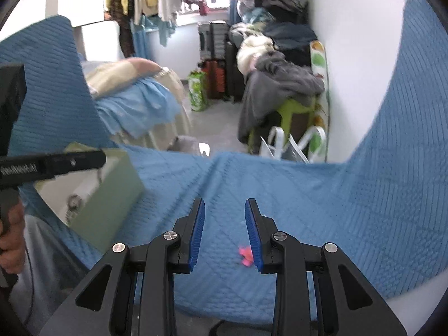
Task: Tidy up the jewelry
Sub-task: 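Move both open grippers to the pink charm and key-ring screwdriver, then grasp the key-ring screwdriver with the left gripper while the right gripper grasps the pink charm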
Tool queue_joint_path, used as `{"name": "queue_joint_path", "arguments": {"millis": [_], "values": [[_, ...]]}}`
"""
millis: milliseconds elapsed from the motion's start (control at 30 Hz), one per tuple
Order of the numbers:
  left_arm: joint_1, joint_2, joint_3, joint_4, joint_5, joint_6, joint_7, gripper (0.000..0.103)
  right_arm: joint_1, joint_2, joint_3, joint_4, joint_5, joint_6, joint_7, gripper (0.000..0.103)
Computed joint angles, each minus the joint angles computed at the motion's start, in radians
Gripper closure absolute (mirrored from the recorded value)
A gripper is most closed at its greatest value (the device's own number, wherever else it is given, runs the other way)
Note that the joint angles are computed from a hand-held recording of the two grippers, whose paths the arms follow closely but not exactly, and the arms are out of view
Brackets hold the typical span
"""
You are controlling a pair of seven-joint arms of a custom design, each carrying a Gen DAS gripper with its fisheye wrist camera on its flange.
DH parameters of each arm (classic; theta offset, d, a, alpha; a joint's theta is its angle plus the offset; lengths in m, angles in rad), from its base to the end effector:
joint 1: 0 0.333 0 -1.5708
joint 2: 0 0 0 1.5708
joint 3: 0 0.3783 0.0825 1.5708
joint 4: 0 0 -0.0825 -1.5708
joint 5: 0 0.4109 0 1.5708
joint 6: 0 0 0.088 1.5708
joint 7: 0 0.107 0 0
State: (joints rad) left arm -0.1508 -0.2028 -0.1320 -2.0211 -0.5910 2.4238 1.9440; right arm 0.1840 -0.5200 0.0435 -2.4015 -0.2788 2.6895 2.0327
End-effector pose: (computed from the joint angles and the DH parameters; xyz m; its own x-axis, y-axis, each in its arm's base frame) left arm 0.5324 -0.1646 0.6611 -0.4129 -0.8541 0.3163 -0.7765 0.1486 -0.6124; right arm 0.4238 0.1116 0.6433 -0.0085 -0.9986 -0.0518 -0.6730 0.0440 -0.7383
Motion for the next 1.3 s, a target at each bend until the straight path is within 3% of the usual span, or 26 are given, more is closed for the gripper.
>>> {"name": "queue_joint_path", "arguments": {"millis": [200, 233, 300, 600, 667, 733, 833, 1300], "values": [[-0.026, 0.06, -0.025, 0.018, -0.013, -0.031, 0.01, 0.059, 0.045, 0.03, -0.076, -0.084, 0.091, 0.056, -0.061, 0.075], [-0.028, 0.071, -0.029, 0.023, -0.011, -0.037, 0.008, 0.06, 0.048, 0.043, -0.088, -0.099, 0.105, 0.083, -0.073, 0.069], [-0.033, 0.096, -0.035, 0.033, -0.019, -0.051, 0.007, 0.064, 0.022, 0.071, -0.077, -0.092, 0.104, 0.039, -0.07, 0.065], [-0.051, 0.193, -0.069, 0.078, 0.008, -0.057, -0.001, 0.071, 0.08, 0.128, -0.151, -0.092, 0.264, 0.062, -0.235, 0.062], [-0.056, 0.221, -0.077, 0.097, 0.012, -0.066, 0.003, 0.073, 0.066, 0.138, -0.133, -0.089, 0.264, 0.057, -0.244, 0.063], [-0.062, 0.247, -0.085, 0.114, 0.021, -0.067, 0.006, 0.073, 0.054, 0.15, -0.12, -0.088, 0.259, 0.051, -0.251, 0.079], [-0.068, 0.285, -0.096, 0.145, 0.03, -0.075, 0.017, 0.08, 0.052, 0.156, -0.126, -0.087, 0.289, 0.056, -0.262, 0.083], [-0.105, 0.417, -0.125, 0.267, 0.177, -0.088, 0.037, 0.08, -0.031, 0.118, -0.112, -0.112, 0.271, 0.063, -0.136, 0.083]]}}
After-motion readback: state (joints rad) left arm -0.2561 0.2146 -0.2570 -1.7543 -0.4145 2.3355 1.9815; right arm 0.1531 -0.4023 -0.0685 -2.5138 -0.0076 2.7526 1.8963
